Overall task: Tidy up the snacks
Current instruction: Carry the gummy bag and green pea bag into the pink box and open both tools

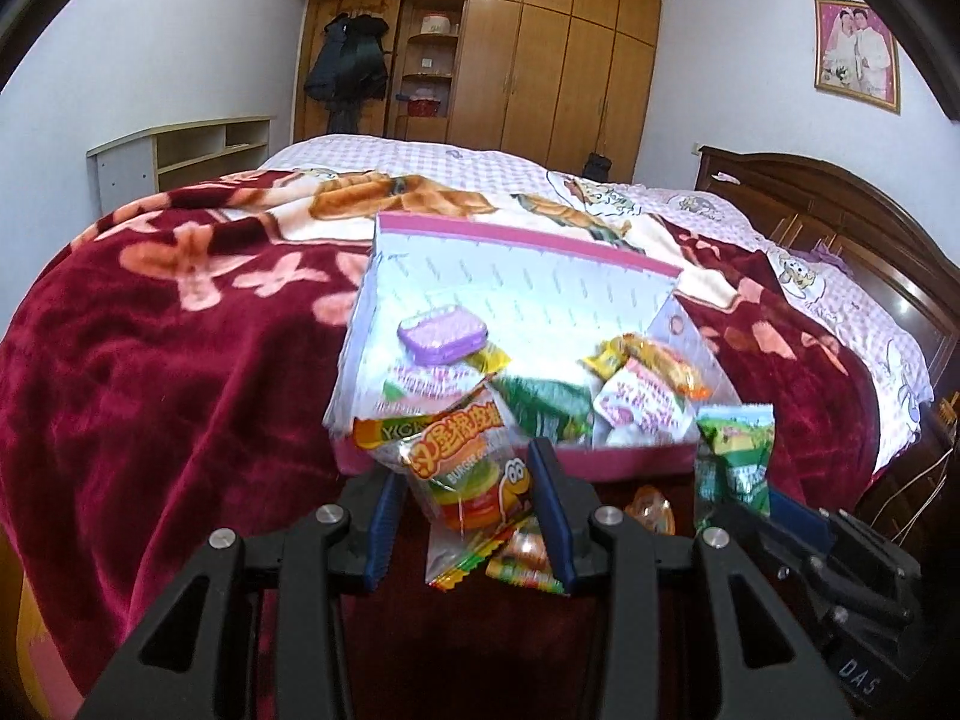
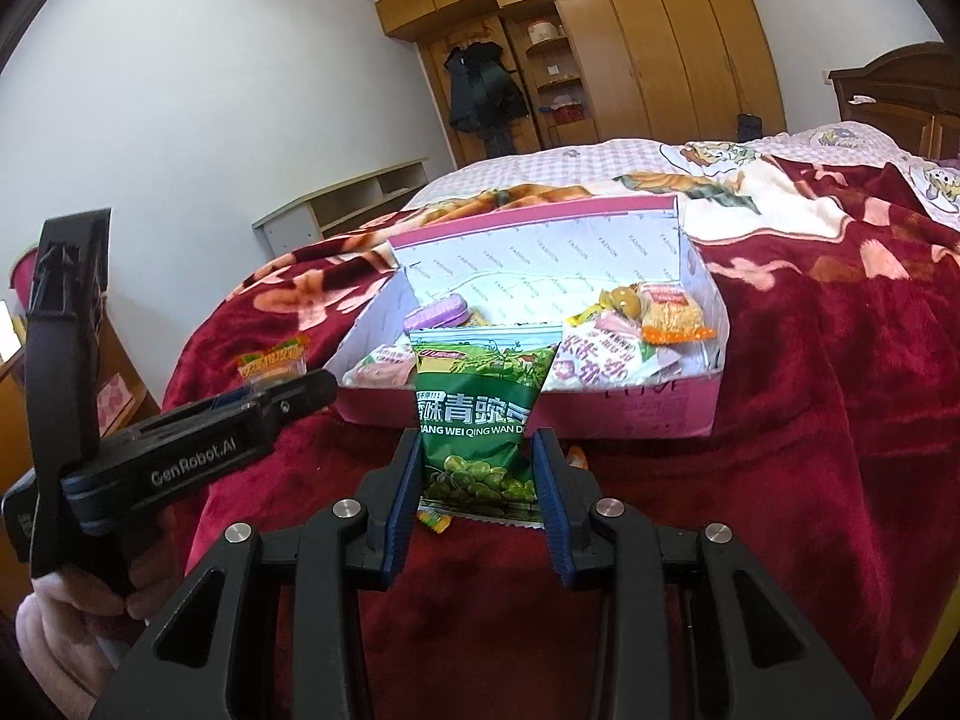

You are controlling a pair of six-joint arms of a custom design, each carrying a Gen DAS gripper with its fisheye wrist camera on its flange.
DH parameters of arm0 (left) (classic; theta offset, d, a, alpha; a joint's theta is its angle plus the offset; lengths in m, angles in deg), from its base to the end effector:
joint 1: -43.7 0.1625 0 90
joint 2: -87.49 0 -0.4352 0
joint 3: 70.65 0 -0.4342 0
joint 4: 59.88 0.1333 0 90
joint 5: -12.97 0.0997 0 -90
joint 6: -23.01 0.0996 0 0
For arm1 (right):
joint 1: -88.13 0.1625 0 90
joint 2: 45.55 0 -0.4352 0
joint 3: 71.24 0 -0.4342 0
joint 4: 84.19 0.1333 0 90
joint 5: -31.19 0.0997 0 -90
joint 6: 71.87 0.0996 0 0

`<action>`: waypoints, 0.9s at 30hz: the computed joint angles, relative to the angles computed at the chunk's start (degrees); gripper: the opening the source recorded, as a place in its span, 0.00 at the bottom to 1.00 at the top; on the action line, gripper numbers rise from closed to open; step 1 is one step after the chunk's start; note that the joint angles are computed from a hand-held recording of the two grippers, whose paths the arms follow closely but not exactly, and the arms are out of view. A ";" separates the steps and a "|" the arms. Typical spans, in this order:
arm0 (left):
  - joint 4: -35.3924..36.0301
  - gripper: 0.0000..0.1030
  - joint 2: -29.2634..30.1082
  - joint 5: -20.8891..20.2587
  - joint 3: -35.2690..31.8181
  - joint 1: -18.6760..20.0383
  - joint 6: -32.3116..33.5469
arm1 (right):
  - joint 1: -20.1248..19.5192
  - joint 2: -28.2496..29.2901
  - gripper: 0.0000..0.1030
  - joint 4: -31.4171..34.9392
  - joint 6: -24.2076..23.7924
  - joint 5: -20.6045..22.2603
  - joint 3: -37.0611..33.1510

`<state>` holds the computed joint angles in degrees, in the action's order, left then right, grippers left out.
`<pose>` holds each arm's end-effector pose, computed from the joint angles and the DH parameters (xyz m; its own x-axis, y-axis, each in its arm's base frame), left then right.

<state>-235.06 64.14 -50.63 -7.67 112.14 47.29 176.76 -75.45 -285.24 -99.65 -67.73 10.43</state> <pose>-0.1536 -0.8720 0.0667 -0.7599 0.2988 -0.5774 0.6251 0.5797 -0.5227 0.0991 -0.7841 0.0738 -0.8767 -0.0992 0.4708 -0.4480 0.5250 -0.7237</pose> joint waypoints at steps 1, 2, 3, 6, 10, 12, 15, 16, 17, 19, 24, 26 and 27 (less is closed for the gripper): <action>0.61 0.41 0.45 -0.19 -1.01 -0.01 -0.04 | -0.02 0.02 0.36 0.21 0.01 -0.01 -0.25; 1.07 0.41 0.90 -0.40 -1.98 0.00 0.00 | -0.02 0.04 0.36 0.52 0.02 0.03 -0.63; 1.33 0.41 1.32 -0.49 -2.77 -0.05 0.09 | -0.02 0.08 0.36 0.78 -0.01 0.06 -1.00; 2.94 0.41 3.22 -1.14 -6.52 -0.23 0.31 | 0.00 0.27 0.36 1.39 -0.29 0.17 -2.21; 5.45 0.41 5.64 -1.89 -11.00 -0.47 0.65 | 0.00 0.45 0.36 2.41 -0.46 0.30 -3.71; 6.57 0.41 7.17 -2.33 -13.68 -0.59 1.05 | -0.05 0.67 0.36 3.09 -0.47 0.33 -4.72; 9.24 0.41 10.07 -3.03 -18.80 -0.71 1.33 | -0.10 0.96 0.36 3.78 -0.50 0.24 -6.01; 9.80 0.41 10.57 -3.15 -19.67 -0.74 1.25 | -0.13 1.00 0.36 3.99 -0.47 0.23 -6.32; 11.16 0.41 11.73 -3.52 -21.80 -0.73 1.14 | -0.18 1.10 0.36 4.30 -0.43 0.20 -6.79; 13.05 0.41 13.62 -3.79 -25.14 -0.71 1.21 | -0.31 1.29 0.36 4.81 -0.37 0.12 -7.53; 18.16 0.41 18.46 -3.63 -34.00 -0.33 0.73 | -0.63 1.97 0.36 6.45 -0.04 -0.26 -9.72; 20.49 0.41 20.67 -3.06 -37.96 -0.18 0.44 | -0.75 2.25 0.36 7.02 0.11 -0.44 -10.54; 21.13 0.41 21.41 -2.80 -39.26 -0.14 0.49 | -0.77 2.39 0.36 7.19 0.12 -0.56 -10.88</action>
<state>-213.94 85.55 -53.43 -46.93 112.00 47.78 176.00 -73.06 -278.05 -99.53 -68.29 -0.44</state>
